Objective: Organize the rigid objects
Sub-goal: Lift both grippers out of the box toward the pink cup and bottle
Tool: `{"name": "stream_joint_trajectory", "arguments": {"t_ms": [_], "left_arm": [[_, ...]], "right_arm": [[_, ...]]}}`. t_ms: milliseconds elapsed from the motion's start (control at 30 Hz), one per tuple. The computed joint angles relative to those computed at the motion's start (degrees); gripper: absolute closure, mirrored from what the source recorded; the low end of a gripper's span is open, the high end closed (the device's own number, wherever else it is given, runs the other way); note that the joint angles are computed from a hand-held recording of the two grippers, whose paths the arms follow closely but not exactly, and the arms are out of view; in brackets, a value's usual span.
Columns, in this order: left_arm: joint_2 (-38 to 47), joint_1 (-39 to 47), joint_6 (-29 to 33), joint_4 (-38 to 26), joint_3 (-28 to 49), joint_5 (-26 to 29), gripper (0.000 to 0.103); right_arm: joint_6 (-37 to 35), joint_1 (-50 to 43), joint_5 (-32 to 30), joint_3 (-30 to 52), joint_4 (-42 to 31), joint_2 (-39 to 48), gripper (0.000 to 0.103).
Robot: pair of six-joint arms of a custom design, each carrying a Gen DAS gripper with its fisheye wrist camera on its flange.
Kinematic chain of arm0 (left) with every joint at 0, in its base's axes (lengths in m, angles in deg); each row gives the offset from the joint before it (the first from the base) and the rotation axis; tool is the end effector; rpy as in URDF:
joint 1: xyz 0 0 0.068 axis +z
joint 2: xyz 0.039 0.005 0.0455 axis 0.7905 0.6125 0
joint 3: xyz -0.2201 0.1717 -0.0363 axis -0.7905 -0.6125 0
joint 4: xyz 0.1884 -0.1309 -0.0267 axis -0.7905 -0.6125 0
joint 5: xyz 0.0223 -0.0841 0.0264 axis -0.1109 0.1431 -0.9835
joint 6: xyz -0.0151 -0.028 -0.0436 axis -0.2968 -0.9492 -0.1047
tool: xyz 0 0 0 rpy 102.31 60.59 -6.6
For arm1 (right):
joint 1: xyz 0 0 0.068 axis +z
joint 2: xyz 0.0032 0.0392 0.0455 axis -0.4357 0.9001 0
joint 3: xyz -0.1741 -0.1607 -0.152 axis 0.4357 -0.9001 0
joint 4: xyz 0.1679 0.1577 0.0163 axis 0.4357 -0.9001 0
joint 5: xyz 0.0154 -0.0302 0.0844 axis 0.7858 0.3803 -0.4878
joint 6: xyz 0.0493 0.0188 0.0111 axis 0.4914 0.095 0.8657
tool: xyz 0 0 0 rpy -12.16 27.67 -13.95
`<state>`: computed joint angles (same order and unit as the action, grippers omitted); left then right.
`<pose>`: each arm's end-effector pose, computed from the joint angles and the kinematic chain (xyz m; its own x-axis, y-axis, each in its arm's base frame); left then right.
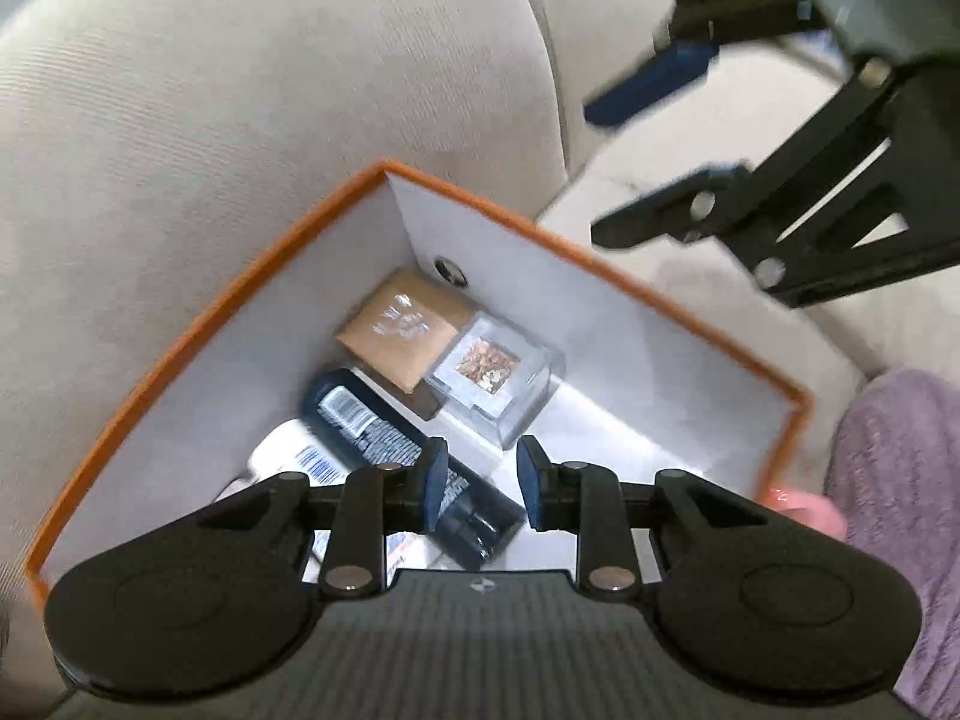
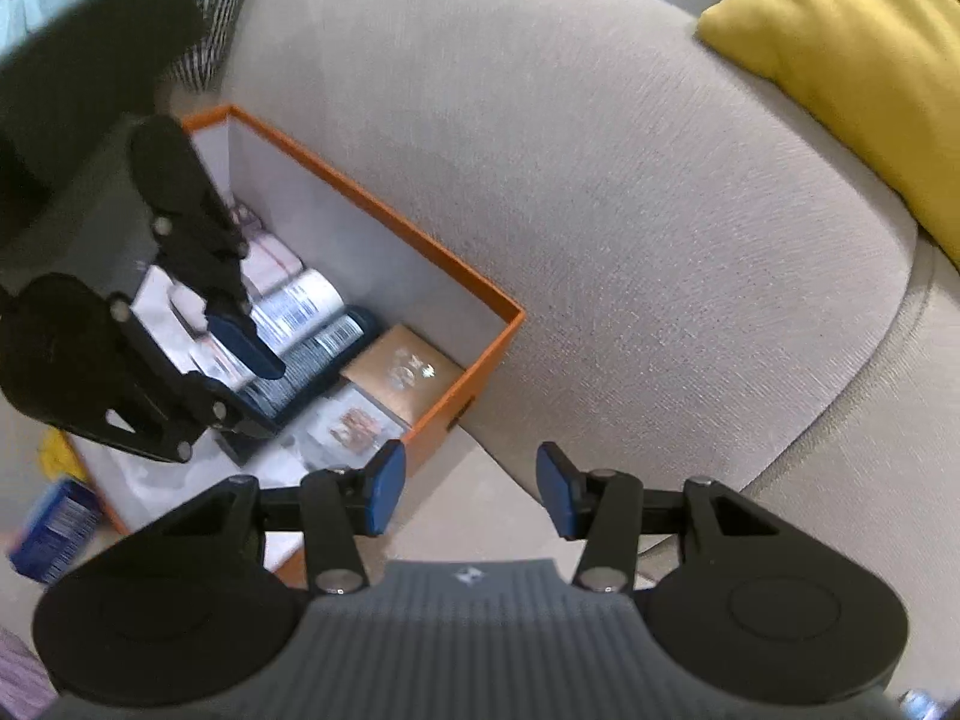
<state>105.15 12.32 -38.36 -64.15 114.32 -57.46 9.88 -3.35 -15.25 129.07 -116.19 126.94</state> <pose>0.2476 -0.2050 0.2929 -0.7080 0.5701 -0.4168 0.6134 0.7889 0.0370 0.2931 0.1266 0.3230 -0.4794 -0.6509 -0.5887 -0.7244 0.6721 -0.1532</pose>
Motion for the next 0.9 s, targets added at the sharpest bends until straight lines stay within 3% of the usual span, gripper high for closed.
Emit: {"name": "stream_joint_trajectory", "arguments": {"t_ms": [133, 400, 533, 600, 667, 767, 900], "left_arm": [[-10.3, -2.8, -7.5, -0.9, -3.6, -1.9, 0.071], [-26.5, -18.4, -30.0, -1.7, -13.9, -13.3, 0.071], [-29.4, -30.8, -43.9, -0.3, -20.2, -20.3, 0.070], [-28.5, -35.4, -48.9, 1.5, -22.4, -22.8, 0.063], [-25.6, -39.7, -53.1, 2.0, -22.1, -25.2, 0.049], [-21.2, -41.0, -54.3, 5.1, -22.5, -26.0, 0.037], [-15.6, -41.0, -56.5, 7.2, -20.5, -28.4, 0.025]], "right_arm": [[6.8, 0.9, -0.8, -4.1, 0.4, -7.0, 0.053], [24.3, 6.9, 2.5, -23.3, 3.9, -27.3, 0.053], [35.2, 15.1, 12.5, -32.1, 3.1, -36.2, 0.053], [41.1, 18.8, 16.8, -36.5, 3.3, -39.8, 0.053], [47.9, 21.0, 19.1, -39.8, 3.0, -41.9, 0.054], [55.7, 20.9, 18.8, -43.6, 2.7, -45.7, 0.055], [58.6, 20.3, 19.9, -47.9, 3.8, -50.2, 0.054]]}}
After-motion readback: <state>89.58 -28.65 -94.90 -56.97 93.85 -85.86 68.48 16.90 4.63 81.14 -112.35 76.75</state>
